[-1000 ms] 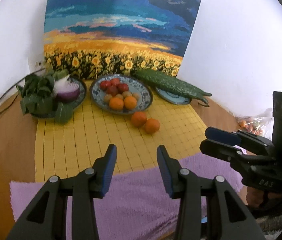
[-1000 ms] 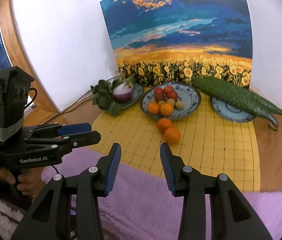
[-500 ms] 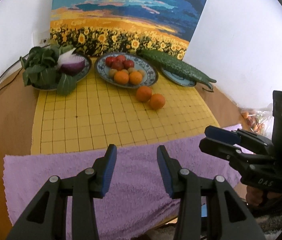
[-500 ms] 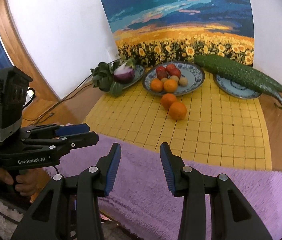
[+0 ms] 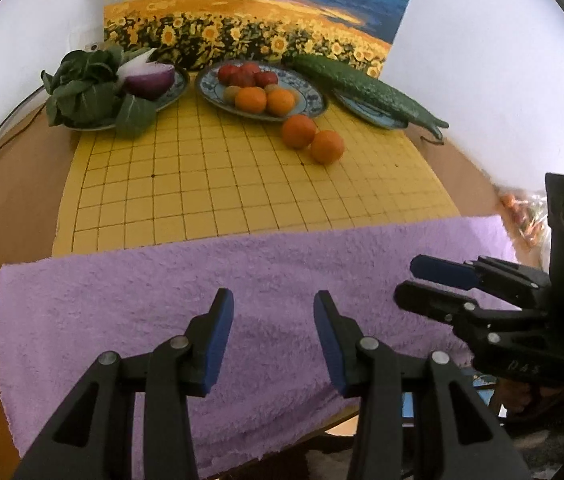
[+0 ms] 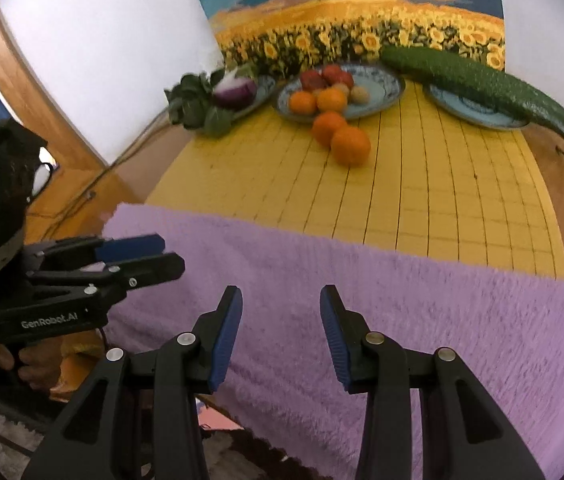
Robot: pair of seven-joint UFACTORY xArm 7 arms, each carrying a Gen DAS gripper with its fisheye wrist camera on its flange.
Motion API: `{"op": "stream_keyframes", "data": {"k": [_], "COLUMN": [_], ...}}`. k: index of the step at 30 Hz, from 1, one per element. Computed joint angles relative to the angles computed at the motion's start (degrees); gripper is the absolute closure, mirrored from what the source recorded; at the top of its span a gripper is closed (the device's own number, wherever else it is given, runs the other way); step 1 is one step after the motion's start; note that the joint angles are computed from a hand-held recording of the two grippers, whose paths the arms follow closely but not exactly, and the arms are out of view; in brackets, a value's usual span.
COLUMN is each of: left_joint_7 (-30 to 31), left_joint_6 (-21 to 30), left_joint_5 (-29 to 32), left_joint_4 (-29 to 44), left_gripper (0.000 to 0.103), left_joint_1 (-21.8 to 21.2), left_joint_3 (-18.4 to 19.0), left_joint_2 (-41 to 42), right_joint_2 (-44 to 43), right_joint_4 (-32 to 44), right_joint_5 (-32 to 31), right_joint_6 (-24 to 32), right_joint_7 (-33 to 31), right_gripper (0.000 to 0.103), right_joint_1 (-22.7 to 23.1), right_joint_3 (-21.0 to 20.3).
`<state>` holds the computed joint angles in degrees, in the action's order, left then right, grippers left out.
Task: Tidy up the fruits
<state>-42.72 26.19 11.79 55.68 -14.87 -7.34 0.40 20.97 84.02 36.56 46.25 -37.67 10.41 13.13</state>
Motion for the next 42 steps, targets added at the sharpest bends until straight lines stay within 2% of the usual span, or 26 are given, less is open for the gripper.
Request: {"op": "stream_keyframes", "data": {"k": [8,19,21,23,26,27,32,37,39,42], "left_joint_7": [2.81,5.25,8.91,16.02,23.04,23.88,25.41,24.97,24.97,24.99], "left_joint_6": [-0.48,-1.51,-3.28,-6.35,-9.25,-9.39,-8.08,-7.01,-6.54,-6.41], "left_joint_5": [-2.6,-4.48,-8.45,-16.65,-25.01,-25.94,-26.65,-24.26,-24.04,-24.16], "left_joint_4": [1.35,5.71,6.51,7.18,9.22,10.05,15.05,17.29,17.52,17.59], "left_gripper": [0.059,0.059,0.058,0.05,0.05,0.05,0.05,0.05,0.05,0.05], "left_joint_1": [-0.28,0.89,1.79,3.59,5.51,5.62,5.88,5.11,5.17,5.4], "left_joint_3": [0.24,1.59,1.14,-0.38,-1.91,-1.84,-1.0,0.05,0.1,0.05], "left_joint_2": [2.04,5.96,7.19,8.6,10.91,11.6,15.19,16.8,17.13,17.51], "right_joint_2": [0.58,5.8,6.65,7.78,9.78,10.53,16.65,24.5,27.49,33.5], "right_joint_4": [0.36,8.1,9.42,11.16,14.13,15.18,23.4,33.81,38.1,47.26], "right_joint_5": [-0.32,-2.52,-3.08,-3.69,-4.47,-4.76,-8.01,-10.09,-12.19,-15.09], "right_joint_6": [0.36,0.95,0.89,0.66,0.06,-0.07,0.17,0.63,1.79,6.81], "right_joint_7": [-0.47,2.01,2.49,3.18,4.37,4.71,7.41,10.03,11.54,13.55], "right_gripper": [0.061,0.061,0.061,0.061,0.061,0.061,0.061,0.061,0.061,0.061], "right_joint_1": [-0.12,0.09,-0.04,-0.11,-0.26,-0.28,0.87,1.87,3.17,4.76], "right_joint_3": [0.01,0.23,0.28,0.27,0.34,0.43,0.36,1.4,0.77,0.42]}}
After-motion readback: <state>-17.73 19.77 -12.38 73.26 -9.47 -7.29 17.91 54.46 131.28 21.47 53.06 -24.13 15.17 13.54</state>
